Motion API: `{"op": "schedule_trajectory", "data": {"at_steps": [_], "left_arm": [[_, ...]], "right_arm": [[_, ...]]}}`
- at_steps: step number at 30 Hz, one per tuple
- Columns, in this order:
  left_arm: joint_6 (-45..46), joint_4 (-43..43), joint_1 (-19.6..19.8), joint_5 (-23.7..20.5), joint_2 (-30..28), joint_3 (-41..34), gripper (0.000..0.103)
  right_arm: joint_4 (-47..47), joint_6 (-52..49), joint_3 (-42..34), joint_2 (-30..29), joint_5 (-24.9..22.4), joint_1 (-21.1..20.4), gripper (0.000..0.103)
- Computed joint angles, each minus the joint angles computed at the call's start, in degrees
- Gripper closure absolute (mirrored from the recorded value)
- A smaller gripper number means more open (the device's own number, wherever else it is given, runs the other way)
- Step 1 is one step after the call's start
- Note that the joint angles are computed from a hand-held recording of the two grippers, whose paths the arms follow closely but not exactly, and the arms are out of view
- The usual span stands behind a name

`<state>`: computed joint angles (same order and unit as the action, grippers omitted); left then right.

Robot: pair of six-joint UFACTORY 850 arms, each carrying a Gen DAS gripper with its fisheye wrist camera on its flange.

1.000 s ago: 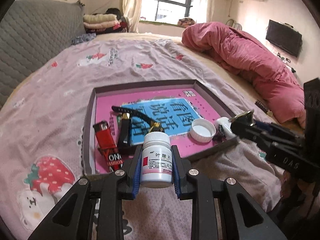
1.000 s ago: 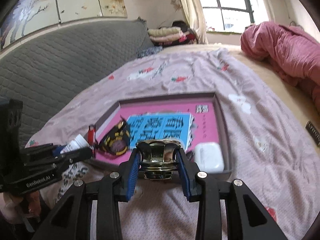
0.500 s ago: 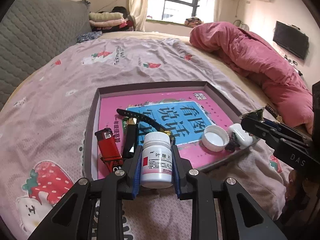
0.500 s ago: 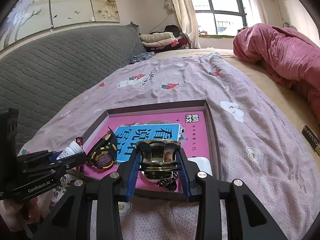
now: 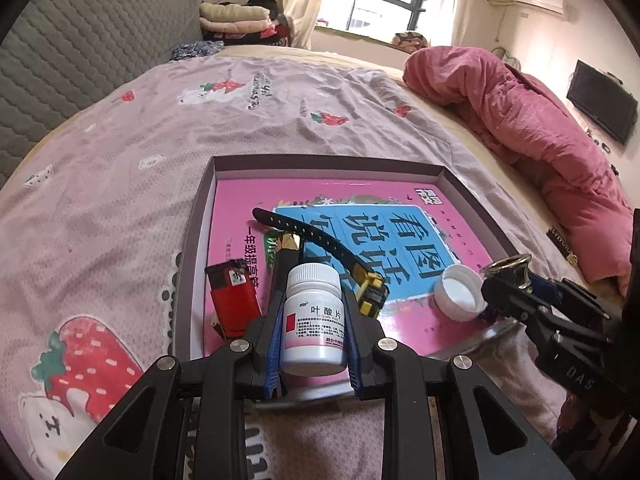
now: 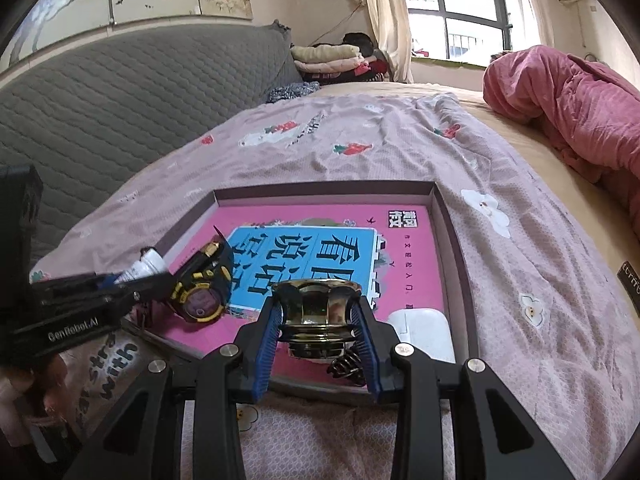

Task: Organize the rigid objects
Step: 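Carry the pill bottle and the gold cap over the tray with both grippers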

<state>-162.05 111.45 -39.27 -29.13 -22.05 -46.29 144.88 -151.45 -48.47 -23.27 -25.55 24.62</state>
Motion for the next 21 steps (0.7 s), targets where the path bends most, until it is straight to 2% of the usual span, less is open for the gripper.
{"op": "schedule_trajectory", "data": {"at_steps": [9, 21], "left_arm": [[-0.76, 2.36, 1.37, 1.69, -1.29, -1.3, 0.077], [-2.96, 4.66, 2.15, 3.16, -1.43, -1.4, 0.075]], "right_arm": [[-0.33, 1.21, -1.63, -1.7, 2.56, 0.16, 0.066], [-0.44, 1.79, -1.72, -1.92, 2.98, 0.18, 0.066]]}}
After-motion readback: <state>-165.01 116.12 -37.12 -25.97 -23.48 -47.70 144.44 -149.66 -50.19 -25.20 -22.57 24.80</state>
